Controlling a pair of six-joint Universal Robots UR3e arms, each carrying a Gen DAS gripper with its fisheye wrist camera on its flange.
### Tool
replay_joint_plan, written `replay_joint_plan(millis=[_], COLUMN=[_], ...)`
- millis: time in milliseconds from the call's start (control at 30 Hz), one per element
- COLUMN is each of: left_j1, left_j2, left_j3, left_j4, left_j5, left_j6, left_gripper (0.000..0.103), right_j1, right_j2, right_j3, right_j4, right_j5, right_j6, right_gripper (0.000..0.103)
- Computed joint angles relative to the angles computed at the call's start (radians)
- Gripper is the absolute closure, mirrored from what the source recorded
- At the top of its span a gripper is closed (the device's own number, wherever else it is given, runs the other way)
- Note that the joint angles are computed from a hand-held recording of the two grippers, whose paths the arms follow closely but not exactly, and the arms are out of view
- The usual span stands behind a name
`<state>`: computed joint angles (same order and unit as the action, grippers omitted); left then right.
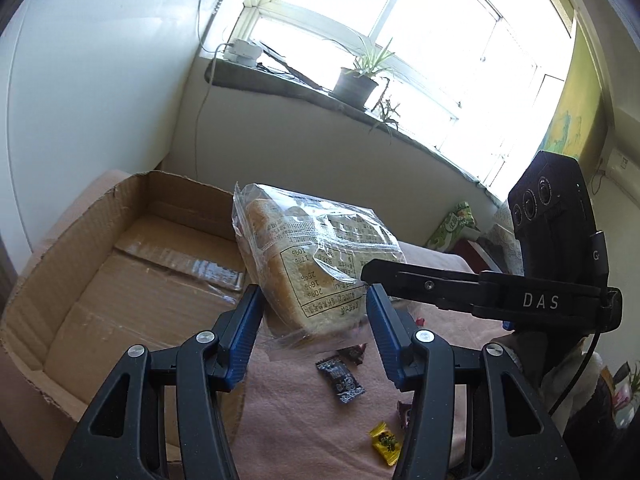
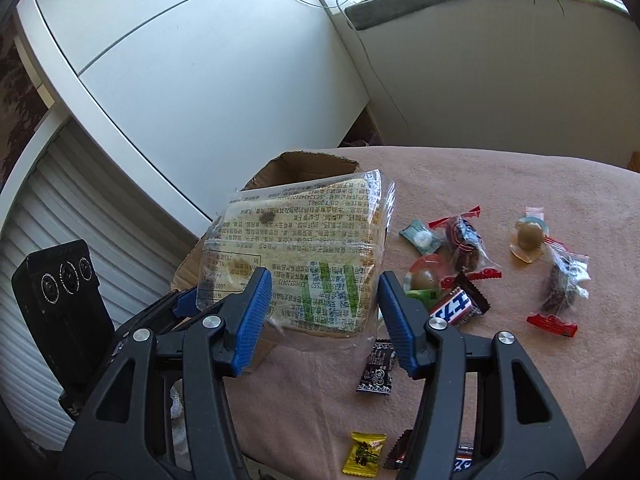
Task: Organize snacks
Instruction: 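Carry the bread loaf with the right tool into the cardboard box and release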
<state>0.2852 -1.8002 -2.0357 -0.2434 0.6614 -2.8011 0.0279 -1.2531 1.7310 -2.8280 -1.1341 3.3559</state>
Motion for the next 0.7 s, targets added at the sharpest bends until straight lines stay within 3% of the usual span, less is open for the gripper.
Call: replay_joint_plan(millis=[300, 700], left_j1=[0.146, 0.202], left_j2=[-0.006, -0.125], left_j3=[-0.03, 0.047], left_j4=[0.006, -0.002], left_j5=[-0.038, 0.018], left_j6=[-0.004, -0.028], left_gripper=[0.051, 0.053], right_j1=[0.133, 0.224], right_j2=[0.24, 0.499], right_j3=[-0.351, -0.744], right_j4=[0.11, 0.326], right_j5=[-0.024, -0.07], right_j6=[0.014, -0.008], right_gripper=[0.045, 0.045])
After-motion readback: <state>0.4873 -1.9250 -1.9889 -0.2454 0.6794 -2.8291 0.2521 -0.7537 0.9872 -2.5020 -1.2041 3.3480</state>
